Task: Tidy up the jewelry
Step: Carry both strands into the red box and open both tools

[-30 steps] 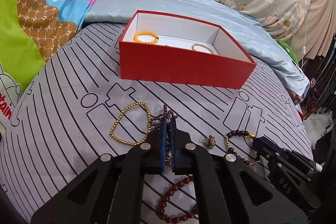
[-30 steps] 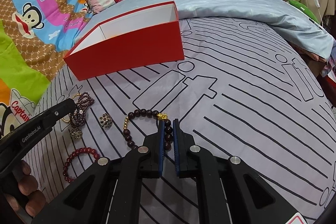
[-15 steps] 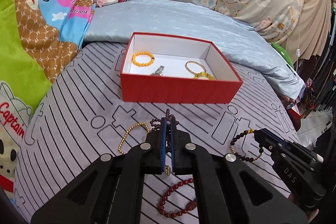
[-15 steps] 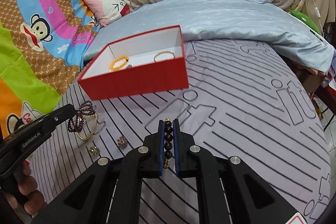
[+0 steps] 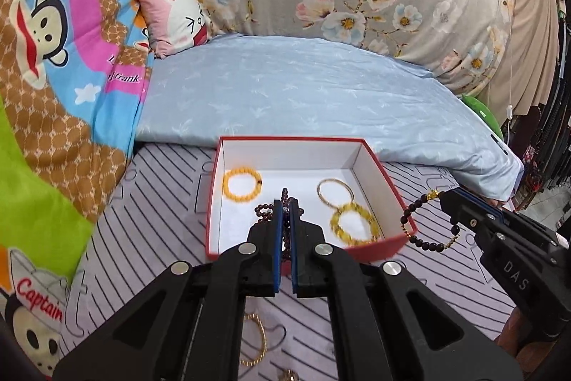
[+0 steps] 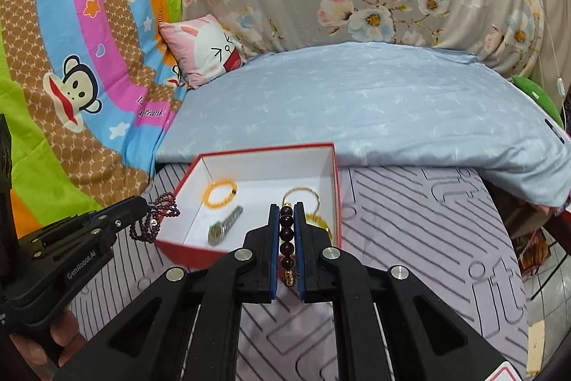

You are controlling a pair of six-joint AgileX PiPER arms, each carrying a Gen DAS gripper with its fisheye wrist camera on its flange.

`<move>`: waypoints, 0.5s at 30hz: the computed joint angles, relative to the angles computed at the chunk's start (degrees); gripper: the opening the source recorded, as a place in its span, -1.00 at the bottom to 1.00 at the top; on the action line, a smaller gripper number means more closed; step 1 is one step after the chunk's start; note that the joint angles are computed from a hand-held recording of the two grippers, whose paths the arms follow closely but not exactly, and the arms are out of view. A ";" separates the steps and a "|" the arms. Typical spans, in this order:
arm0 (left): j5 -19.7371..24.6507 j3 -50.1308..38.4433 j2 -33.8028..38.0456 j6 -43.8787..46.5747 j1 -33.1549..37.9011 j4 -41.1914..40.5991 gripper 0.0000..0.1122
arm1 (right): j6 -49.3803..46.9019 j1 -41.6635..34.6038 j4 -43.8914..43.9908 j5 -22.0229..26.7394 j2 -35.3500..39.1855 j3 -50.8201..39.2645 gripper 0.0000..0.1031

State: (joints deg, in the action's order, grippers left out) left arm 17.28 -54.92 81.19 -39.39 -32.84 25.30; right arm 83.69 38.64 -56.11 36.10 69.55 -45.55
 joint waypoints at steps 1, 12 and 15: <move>0.10 -1.00 0.98 -0.16 0.06 0.48 -0.95 | -1.18 -1.38 0.48 -1.30 1.03 -0.99 -0.85; -0.24 -8.68 12.50 -0.36 1.23 1.67 -0.95 | -7.48 -10.21 4.90 -11.64 11.54 -5.70 -0.85; -0.31 -9.75 14.59 -0.93 1.44 2.44 -0.95 | -7.84 -10.97 5.11 -13.01 14.25 -6.56 -0.85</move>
